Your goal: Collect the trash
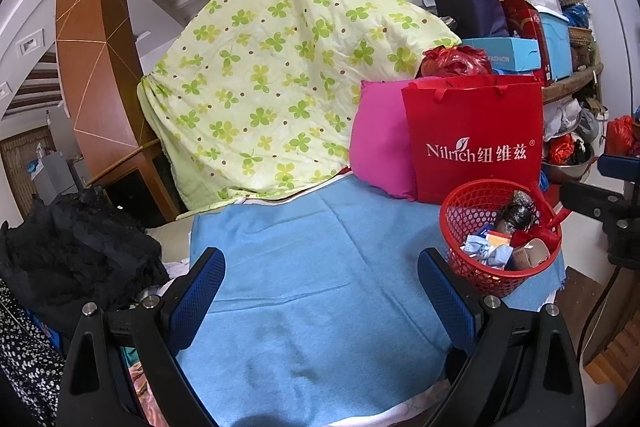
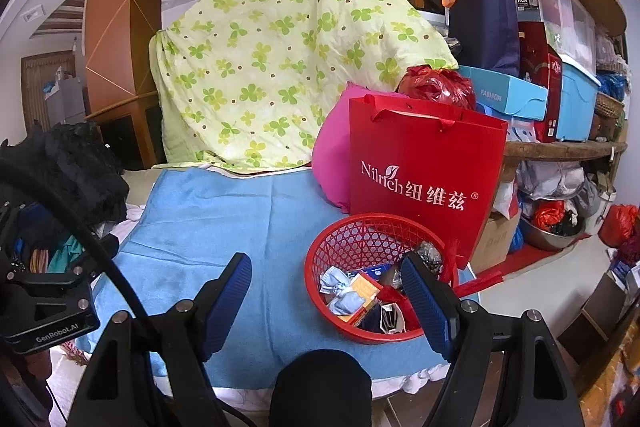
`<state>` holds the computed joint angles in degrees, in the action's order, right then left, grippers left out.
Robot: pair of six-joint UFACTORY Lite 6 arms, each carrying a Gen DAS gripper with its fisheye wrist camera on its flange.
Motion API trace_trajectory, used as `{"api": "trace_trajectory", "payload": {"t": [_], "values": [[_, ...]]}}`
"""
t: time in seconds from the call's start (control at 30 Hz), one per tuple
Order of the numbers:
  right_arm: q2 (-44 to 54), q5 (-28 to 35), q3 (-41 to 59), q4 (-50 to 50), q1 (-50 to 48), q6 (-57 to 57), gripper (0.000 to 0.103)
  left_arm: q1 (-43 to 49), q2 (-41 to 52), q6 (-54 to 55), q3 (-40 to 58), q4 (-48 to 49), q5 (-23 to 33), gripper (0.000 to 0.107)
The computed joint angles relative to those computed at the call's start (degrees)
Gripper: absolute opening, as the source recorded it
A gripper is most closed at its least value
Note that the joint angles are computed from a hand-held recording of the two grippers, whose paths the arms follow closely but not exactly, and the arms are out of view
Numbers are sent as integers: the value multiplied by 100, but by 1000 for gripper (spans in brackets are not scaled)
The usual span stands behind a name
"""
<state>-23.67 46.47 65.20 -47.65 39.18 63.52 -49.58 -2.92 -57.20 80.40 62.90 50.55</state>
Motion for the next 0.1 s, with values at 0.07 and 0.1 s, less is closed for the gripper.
{"api": "trace_trajectory", "payload": {"t": [0.07, 0.1], "values": [[37, -167, 15, 144, -169, -177, 80, 214, 34, 98, -1, -178, -235, 97], [107, -225, 73, 186, -207, -245, 80, 416, 71, 227, 24, -348, -401, 97]]}}
